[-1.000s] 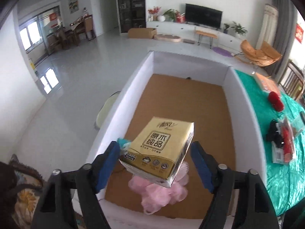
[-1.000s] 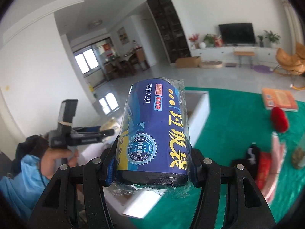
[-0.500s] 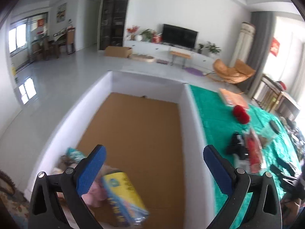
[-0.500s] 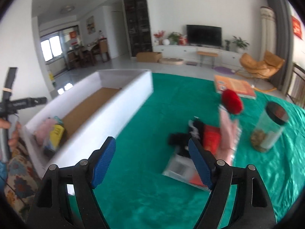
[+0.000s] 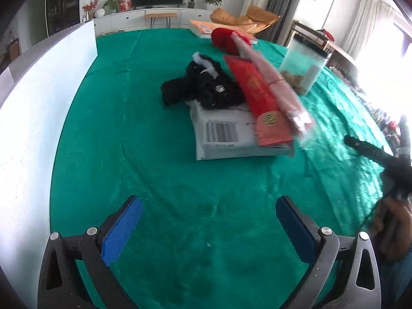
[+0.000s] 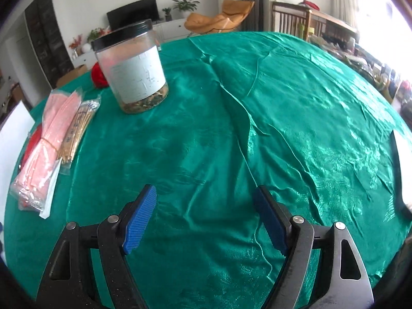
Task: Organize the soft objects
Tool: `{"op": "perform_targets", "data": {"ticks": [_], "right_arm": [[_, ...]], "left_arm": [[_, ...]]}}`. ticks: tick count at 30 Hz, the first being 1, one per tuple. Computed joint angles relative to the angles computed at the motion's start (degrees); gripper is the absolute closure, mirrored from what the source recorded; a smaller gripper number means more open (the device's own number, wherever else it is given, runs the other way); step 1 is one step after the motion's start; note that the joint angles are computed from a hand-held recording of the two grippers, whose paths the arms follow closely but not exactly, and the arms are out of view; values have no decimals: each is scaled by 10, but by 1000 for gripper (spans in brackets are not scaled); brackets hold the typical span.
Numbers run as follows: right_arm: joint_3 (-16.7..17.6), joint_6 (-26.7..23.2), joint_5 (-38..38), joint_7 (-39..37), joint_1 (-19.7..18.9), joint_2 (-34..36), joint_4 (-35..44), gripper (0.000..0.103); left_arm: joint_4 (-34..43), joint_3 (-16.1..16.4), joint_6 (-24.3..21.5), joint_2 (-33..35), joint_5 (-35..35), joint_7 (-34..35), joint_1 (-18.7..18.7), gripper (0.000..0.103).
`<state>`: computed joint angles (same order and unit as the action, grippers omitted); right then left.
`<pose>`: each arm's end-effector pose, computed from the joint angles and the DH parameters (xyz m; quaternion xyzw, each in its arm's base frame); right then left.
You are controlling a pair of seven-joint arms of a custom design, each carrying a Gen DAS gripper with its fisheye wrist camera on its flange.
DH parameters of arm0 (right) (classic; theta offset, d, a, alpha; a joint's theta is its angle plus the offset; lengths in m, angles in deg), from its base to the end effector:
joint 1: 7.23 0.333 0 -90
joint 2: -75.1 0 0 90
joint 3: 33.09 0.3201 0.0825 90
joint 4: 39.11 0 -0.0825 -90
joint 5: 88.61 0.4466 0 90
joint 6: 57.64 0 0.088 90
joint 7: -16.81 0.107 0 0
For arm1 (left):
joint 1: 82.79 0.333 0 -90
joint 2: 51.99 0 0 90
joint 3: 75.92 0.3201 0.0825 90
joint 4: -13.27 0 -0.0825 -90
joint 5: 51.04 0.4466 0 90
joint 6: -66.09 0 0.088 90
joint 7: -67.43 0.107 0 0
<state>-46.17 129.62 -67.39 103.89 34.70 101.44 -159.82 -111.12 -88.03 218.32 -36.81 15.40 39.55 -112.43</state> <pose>0.5937 0.2913 0.2358 -0.7337 0.5817 -0.1867 0.2975 0.4399 -0.4279 0.2429 -0.7809 0.5453 -0.2502 0.1742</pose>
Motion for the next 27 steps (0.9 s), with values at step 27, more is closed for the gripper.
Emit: {"op": "perform_targets", "data": {"ticks": [27], "right_arm": [[-146,-51,-120,129,136,39,21,16]], "left_arm": [[39,18,-69,37,-14,71,7,0]]}}
